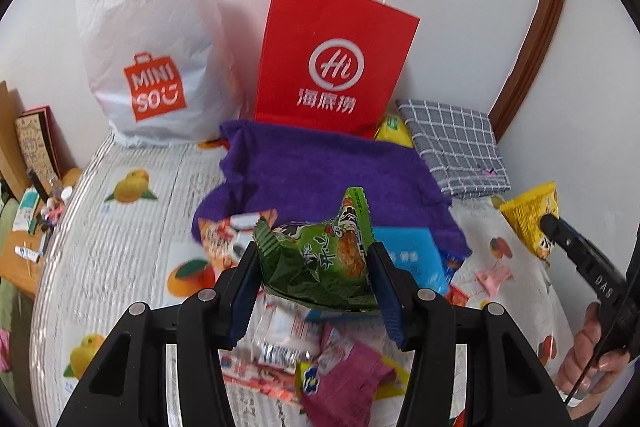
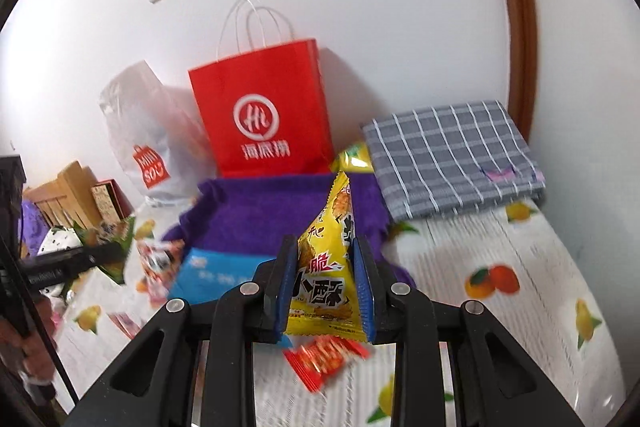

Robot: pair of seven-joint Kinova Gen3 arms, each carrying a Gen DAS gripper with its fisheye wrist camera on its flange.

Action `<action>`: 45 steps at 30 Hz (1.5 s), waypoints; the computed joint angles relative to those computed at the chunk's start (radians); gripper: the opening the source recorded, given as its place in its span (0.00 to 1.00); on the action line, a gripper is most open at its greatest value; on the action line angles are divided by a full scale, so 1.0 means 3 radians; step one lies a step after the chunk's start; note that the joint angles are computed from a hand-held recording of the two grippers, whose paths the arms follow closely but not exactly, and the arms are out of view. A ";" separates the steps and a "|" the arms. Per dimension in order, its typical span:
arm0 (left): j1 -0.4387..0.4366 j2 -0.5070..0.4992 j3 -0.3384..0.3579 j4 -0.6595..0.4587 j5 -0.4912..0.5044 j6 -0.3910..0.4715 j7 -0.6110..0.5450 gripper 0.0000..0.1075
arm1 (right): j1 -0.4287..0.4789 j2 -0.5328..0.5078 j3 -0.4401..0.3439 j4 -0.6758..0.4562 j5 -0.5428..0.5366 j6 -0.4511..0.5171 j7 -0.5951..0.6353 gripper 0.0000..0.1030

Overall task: Organize snacks
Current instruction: 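Lift both held packs and carry them over the purple towel, then lower both packs onto the purple towel and open both grippers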

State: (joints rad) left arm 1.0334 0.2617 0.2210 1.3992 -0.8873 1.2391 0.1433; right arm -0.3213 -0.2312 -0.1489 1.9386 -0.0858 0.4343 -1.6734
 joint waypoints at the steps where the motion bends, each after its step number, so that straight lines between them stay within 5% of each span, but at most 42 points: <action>1: -0.0016 -0.0001 -0.0004 -0.0029 0.0002 0.0000 -0.0038 0.47 | -0.0032 0.0042 0.0024 -0.0092 -0.0032 0.0049 0.0027 0.27; 12: -0.0333 0.0033 -0.0125 -0.0266 0.0175 -0.0193 -0.0526 0.47 | -0.0125 0.0791 -0.0101 -0.1176 0.0280 0.0467 -0.0151 0.27; 18: -0.0574 0.0089 -0.0225 -0.0318 0.0394 -0.0392 -0.0818 0.47 | -0.0099 0.1200 -0.0038 -0.1635 -0.0017 0.0584 0.0116 0.27; 36: -0.1127 0.0308 -0.0466 -0.0231 0.1064 -0.0980 -0.1451 0.47 | 0.0045 0.2050 0.0032 -0.2334 -0.0172 0.1114 0.0703 0.27; 45: -0.1349 0.0397 -0.0536 -0.0240 0.1344 -0.1097 -0.1808 0.47 | -0.0047 0.2372 0.0124 -0.2661 -0.0039 0.1497 0.0538 0.27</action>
